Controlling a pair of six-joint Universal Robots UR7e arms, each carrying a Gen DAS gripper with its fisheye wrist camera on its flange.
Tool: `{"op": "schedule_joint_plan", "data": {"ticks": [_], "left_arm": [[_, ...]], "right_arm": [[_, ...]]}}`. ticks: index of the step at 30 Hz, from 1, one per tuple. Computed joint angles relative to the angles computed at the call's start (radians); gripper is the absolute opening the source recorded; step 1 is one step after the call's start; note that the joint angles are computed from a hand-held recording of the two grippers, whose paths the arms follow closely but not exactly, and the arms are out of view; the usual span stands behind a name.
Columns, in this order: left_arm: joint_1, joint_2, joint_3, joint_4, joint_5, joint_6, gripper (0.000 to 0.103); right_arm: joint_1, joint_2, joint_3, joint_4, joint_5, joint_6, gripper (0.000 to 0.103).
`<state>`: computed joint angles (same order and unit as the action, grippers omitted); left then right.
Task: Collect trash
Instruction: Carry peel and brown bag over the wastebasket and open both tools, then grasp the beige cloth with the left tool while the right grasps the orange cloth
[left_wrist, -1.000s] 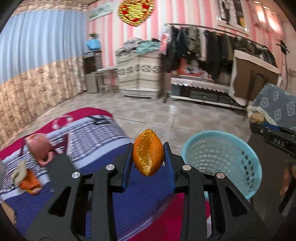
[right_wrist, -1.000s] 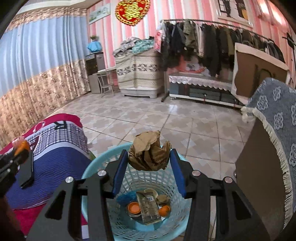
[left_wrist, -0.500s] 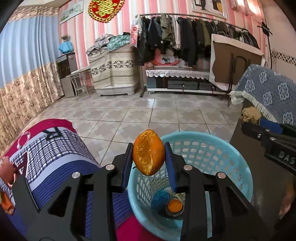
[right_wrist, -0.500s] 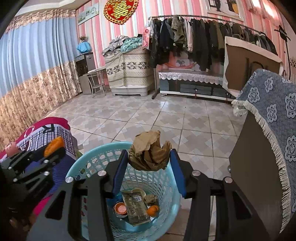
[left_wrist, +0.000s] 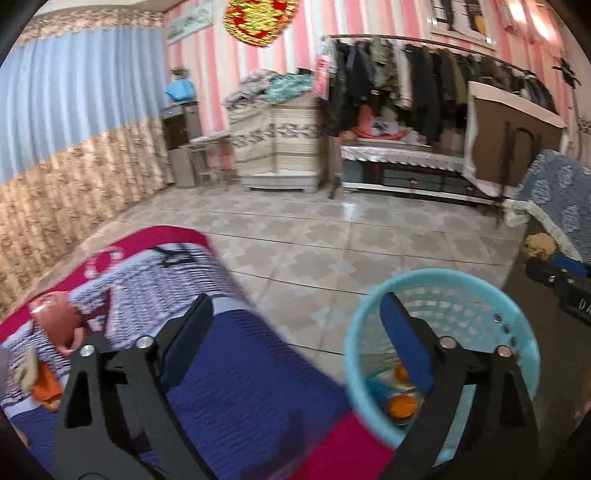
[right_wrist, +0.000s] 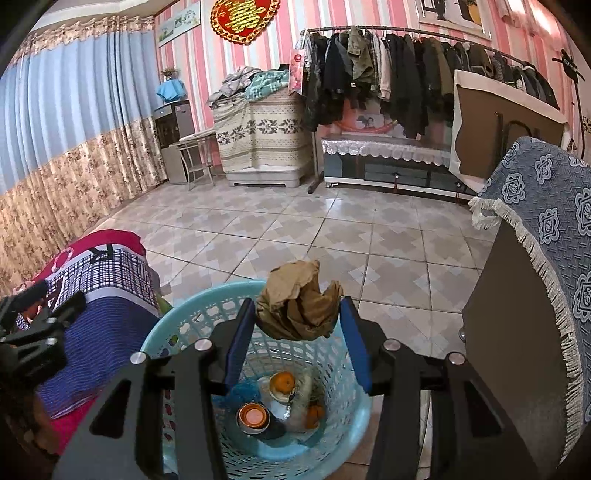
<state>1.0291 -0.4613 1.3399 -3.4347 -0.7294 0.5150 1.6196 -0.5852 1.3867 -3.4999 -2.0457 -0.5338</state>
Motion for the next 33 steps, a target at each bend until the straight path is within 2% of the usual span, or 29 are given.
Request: {"op": "schedule_joint_plan", "data": {"ticks": [2, 9, 12, 18, 21, 24, 30, 33], "left_arm": [[0.003, -0.025, 0.029, -0.038, 0.028, 0.002, 0.097], [0.020, -0.125, 0.134, -0.100, 0.075, -0.036, 0.097], [0.026, -0.163, 0.182, -0.122, 0.094, -0.039, 0.097], [0.034, -0.235, 0.287, -0.230, 0.156, 0.002, 0.097], [0.041, -0.278, 0.339, -0.271, 0.187, 0.025, 0.097], [0.052, -0.319, 0.390, -0.315, 0.223, 0.038, 0.097], [0.103, -0.399, 0.453, -0.390, 0.294, 0.082, 0.097], [0.142, -0.435, 0.456, -0.370, 0.313, 0.080, 0.097]], "right_arm": [[0.003, 0.005, -0.005, 0.009, 0.002, -0.003, 0.047], [0.027, 0.043, -0.039, 0.022, -0.005, -0.018, 0.053], [0.040, 0.061, -0.051, 0.011, -0.010, -0.033, 0.067], [0.061, 0.086, -0.065, -0.037, -0.028, -0.076, 0.083], [0.068, 0.092, -0.070, -0.039, -0.032, -0.073, 0.084], [0.079, 0.108, -0.084, -0.033, -0.040, -0.073, 0.094], [0.110, 0.154, -0.113, 0.008, -0.002, -0.055, 0.094], [0.132, 0.191, -0.138, 0.036, 0.011, -0.065, 0.094]]}}
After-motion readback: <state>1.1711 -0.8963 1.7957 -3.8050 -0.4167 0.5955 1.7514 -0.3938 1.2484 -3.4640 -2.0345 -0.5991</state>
